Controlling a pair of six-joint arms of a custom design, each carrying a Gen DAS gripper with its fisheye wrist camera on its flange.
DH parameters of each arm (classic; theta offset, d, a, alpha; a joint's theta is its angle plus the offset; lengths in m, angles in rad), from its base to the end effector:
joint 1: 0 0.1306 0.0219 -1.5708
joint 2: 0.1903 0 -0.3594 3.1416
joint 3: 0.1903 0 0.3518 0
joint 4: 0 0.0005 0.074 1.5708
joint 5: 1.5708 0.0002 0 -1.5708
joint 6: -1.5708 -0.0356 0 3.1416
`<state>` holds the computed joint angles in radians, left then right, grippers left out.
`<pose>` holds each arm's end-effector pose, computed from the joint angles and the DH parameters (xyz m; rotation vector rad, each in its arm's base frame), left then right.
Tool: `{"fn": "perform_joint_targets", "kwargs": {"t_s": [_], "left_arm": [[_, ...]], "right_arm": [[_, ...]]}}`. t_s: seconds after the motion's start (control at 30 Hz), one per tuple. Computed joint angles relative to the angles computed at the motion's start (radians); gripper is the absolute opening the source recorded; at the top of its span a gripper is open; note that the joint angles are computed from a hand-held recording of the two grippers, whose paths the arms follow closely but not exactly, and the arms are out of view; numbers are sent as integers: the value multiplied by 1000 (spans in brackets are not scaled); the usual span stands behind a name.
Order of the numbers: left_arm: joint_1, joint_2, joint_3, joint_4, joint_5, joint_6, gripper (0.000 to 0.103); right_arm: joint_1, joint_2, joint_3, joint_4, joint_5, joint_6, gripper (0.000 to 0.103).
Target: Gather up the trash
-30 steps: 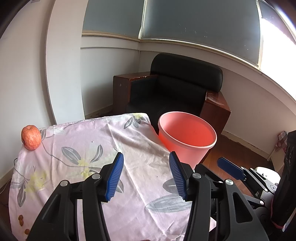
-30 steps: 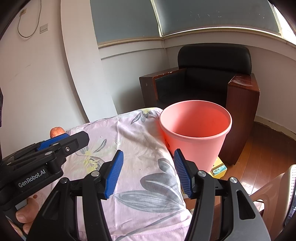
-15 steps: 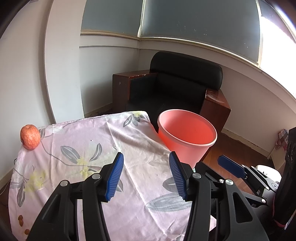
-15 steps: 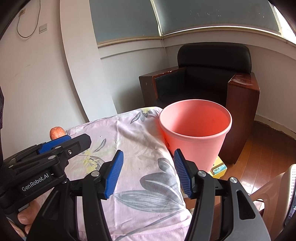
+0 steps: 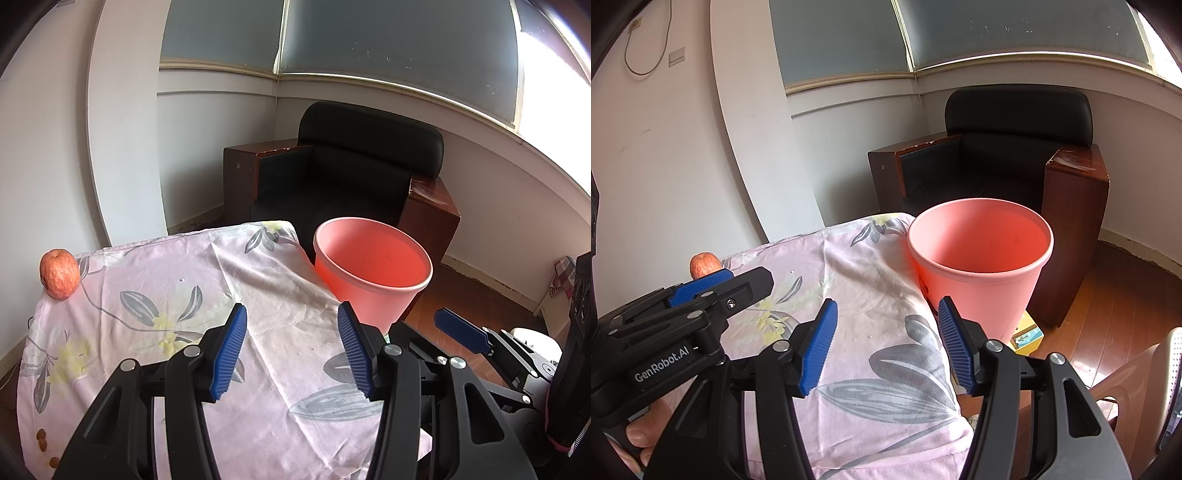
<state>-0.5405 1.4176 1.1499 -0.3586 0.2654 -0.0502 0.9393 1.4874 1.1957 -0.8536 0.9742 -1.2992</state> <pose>0.3912 -0.2463 0.3330 0.7924 2.0835 -0.5637 0.2815 0.3341 0.3011 0.6109 2.0185 -0.0770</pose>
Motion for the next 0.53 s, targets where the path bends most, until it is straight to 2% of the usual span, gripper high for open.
{"fn": "perform_joint_targets", "kwargs": {"t_s": [0.53], "left_arm": [[4, 7, 4, -6, -3, -1, 51]], "right_arm": [[-3, 1, 1, 3, -7, 4, 58]]}}
